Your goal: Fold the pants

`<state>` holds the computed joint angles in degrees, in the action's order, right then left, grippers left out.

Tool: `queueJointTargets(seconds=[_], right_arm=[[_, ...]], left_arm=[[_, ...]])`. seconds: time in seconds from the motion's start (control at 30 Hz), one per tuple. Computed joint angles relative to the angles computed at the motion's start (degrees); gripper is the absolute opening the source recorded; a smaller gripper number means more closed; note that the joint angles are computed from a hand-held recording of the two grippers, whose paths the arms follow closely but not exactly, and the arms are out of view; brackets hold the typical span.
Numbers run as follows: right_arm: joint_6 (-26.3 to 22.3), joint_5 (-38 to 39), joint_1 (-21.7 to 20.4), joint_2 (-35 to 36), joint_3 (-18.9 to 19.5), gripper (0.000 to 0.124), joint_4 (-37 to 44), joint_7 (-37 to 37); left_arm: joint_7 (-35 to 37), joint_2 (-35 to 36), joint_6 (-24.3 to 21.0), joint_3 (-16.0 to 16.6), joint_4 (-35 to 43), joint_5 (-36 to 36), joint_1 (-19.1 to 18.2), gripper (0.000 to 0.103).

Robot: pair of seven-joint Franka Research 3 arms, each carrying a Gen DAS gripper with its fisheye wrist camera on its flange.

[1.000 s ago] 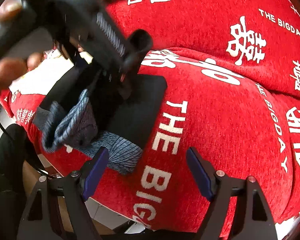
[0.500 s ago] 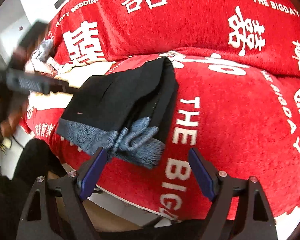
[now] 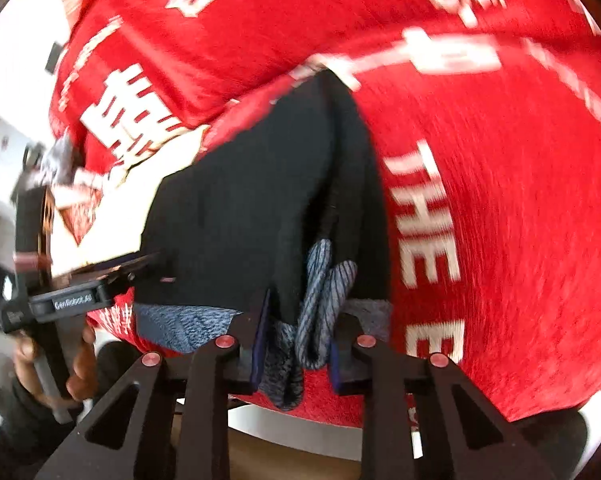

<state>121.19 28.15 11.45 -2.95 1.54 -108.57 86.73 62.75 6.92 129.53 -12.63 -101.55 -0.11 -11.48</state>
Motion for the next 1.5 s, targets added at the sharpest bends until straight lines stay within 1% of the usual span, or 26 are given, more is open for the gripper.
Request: queueJointTargets(seconds=[0.07, 0.1, 0.13, 0.17, 0.2, 0.27, 0.33, 0.4, 0.43, 0.47, 0.53, 0.57, 0.63, 0.7, 0.8, 0.83, 0.87, 0.93, 0.97, 1.03, 1.13, 1.23, 1.33, 1.43, 1.5], right_arm=[[0.15, 4.54, -0.57, -0.63, -0.80, 0.030, -1.94, -0.19], [-0.24, 5.08, -0.71, -0.91, -0.90, 0.038, -2.04, 0.04], [-0.71, 3.22, -0.80, -1.11, -0.72, 0.042, -1.59, 1.27], [-0.09, -1.34, -0.79, -1.56, -0.15, 0.054, -1.16, 3.84], [1.82, -8.62, -0.70, -2.62, 0.82, 0.062, -1.15, 7.17], [5.31, -18.60, -0.33, -4.13, 2.31, 0.062, -0.97, 9.74], [8.35, -22.76, 0.59, -4.54, 3.11, 0.063, -0.01, 8.26], [10.64, -22.13, 2.26, -3.01, 3.52, 0.083, 2.41, 3.61], [11.92, -22.07, 2.96, -2.02, 3.77, 0.083, 3.28, 1.99], [13.04, -22.73, 3.80, -0.09, 4.21, 0.083, 4.84, -0.08], [12.76, -26.03, 5.22, 5.07, 4.75, 0.083, 9.51, -1.48], [12.13, -26.83, 5.68, 6.71, 4.44, 0.083, 11.11, -1.80], [9.73, -27.40, 6.71, 12.50, 3.94, 0.083, 17.53, -1.59], [7.24, -28.23, 7.72, 17.75, 2.92, 0.083, 23.55, -0.41], [-2.32, -29.64, 8.98, 25.10, 1.19, 0.084, 33.14, 1.12], [-3.86, -29.90, 9.25, 26.28, 0.76, 0.085, 34.17, 1.35], [-3.79, -29.70, 9.15, 25.79, 0.62, 0.086, 33.19, 0.57], [-1.10, -30.09, 9.23, 23.98, 0.43, 0.087, 29.63, -0.82], [-0.48, -29.98, 9.11, 23.19, 0.35, 0.087, 28.31, -1.13], [-0.06, -28.90, 8.68, 22.93, 0.38, 0.087, 27.76, -1.09], [-0.68, -28.25, 8.49, 23.58, 0.45, 0.091, 28.55, -1.54], [-1.90, -30.64, 9.59, 24.03, 0.22, 0.099, 29.20, -2.04], [-4.69, -33.43, 10.98, 24.07, -0.57, 0.099, 31.11, 0.98], [-1.48, -34.33, 11.42, 19.11, -0.20, 0.099, 26.23, 3.57], [1.24, -34.30, 11.40, 14.13, 0.53, 0.099, 20.67, 5.15]], left_arm=[[-0.36, -1.44, 3.03, 0.17, -2.82, -2.38, 0.60, 0.102], [-0.32, -1.89, 3.23, 0.25, -3.31, -3.44, 0.84, 0.102], [-0.51, -2.13, 3.05, 0.33, -3.36, -3.52, 0.90, 0.102], [-1.00, -2.29, 2.76, 0.42, -3.22, -2.75, 0.84, 0.102], [-1.73, -2.44, 2.67, 0.52, -3.07, -1.38, 0.71, 0.102], [-3.32, -3.02, 4.06, 0.70, -3.38, 1.64, 0.50, 0.102], [-4.38, -2.57, 4.50, 0.73, -2.93, 2.56, 0.42, 0.102], [-4.48, -0.67, 2.55, 0.59, -1.34, 2.18, 0.38, 0.102], [-4.76, -0.16, 2.36, 0.54, -1.18, 1.65, 0.44, 0.103], [-4.85, -0.52, 3.93, 0.51, -2.39, 0.38, 0.71, 0.103], [-3.91, -1.47, 6.52, 0.46, -4.67, -3.91, 1.54, 0.103], [-2.85, -1.58, 6.61, 0.47, -4.94, -5.57, 1.87, 0.103], [-1.48, -1.66, 6.88, 0.50, -5.35, -7.11, 2.16, 0.103], [-1.73, -1.71, 7.48, 0.52, -5.71, -6.62, 2.00, 0.103], [-2.23, -1.84, 8.15, 0.56, -6.13, -5.66, 1.78, 0.103], [-2.36, -1.83, 8.39, 0.54, -6.26, -5.40, 1.71, 0.103], [-2.62, -1.67, 8.42, 0.53, -6.13, -5.21, 1.64, 0.103], [-2.63, -1.47, 8.59, 0.50, -6.06, -5.53, 1.67, 0.103], [-2.59, -1.44, 8.59, 0.50, -6.02, -5.62, 1.70, 0.103], [-2.55, -1.43, 8.67, 0.49, -5.99, -5.54, 1.72, 0.103], [-3.29, -1.38, 8.48, 0.49, -5.74, -4.12, 1.45, 0.103], [-4.25, -1.39, 8.15, 0.50, -5.55, -2.55, 1.18, 0.103], [-4.81, -1.52, 7.65, 0.52, -5.33, -1.04, 0.98, 0.103], [-5.12, -1.61, 7.73, 0.52, -5.38, -0.22, 0.88, 0.103], [-5.11, -1.73, 7.91, 0.52, -5.56, -0.25, 0.91, 0.103]])
